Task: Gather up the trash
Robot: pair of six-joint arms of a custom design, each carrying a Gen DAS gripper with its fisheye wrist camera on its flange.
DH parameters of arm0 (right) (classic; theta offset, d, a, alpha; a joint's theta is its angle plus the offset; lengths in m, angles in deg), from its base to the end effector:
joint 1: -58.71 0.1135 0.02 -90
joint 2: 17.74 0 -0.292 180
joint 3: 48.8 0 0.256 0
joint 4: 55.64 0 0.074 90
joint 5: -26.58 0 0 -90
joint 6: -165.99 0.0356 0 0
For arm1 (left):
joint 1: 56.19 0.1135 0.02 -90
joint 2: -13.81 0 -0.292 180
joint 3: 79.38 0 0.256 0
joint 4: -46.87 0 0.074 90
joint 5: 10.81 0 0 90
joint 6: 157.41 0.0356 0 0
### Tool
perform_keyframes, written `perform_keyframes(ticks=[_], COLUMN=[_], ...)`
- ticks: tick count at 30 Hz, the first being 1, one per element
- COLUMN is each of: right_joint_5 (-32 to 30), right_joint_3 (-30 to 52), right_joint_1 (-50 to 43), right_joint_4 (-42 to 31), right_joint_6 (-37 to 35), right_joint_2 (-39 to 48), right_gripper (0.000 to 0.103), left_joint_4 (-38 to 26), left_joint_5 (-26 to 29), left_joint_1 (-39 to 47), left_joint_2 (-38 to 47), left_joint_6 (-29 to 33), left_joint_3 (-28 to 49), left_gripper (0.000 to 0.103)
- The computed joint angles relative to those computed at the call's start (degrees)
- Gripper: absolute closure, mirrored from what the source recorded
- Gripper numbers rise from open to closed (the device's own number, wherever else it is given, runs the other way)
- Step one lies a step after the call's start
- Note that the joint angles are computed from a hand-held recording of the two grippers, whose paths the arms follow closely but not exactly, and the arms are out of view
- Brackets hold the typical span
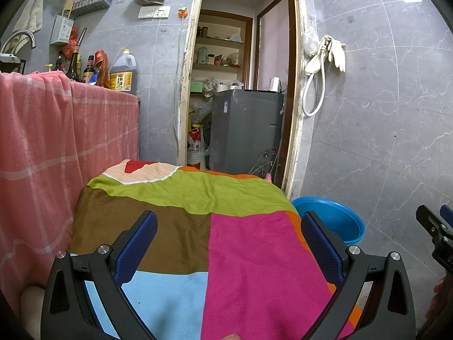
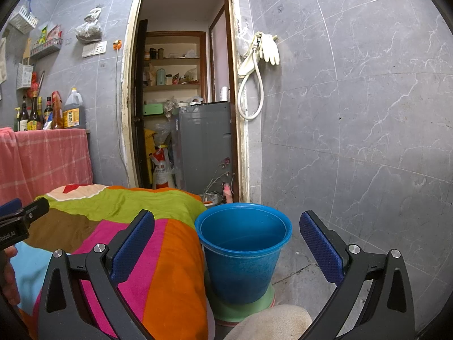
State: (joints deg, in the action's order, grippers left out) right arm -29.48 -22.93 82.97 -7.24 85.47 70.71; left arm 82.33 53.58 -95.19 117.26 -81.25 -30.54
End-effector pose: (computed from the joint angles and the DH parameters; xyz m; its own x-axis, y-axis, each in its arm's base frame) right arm 0.2182 0.0765 0.1528 -0.1951 0.0619 -0.9788 0.1873 0.9820 0.0248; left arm 0.2711 -0.1998 0.1540 -0.3074 -0.0287 -0.9512 0.1819 0.9793 -0.0883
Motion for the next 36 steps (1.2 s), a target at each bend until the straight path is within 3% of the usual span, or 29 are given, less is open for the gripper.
perform_keyframes(ticks=[36], right_joint_5=[-0.45], right_joint_3=[0.0], right_joint_1=[-0.45], right_joint_4=[-0.46], right_joint_6=[0.05], right_joint_2=[-0.37], right_gripper=[0.0], left_joint_4=[0.22], left_joint_5=[0.24], left_joint_1=[0.57], left_joint_2=[-0.11], left_joint_6=[0.21], left_joint_3=[-0.37], left_gripper=[0.004])
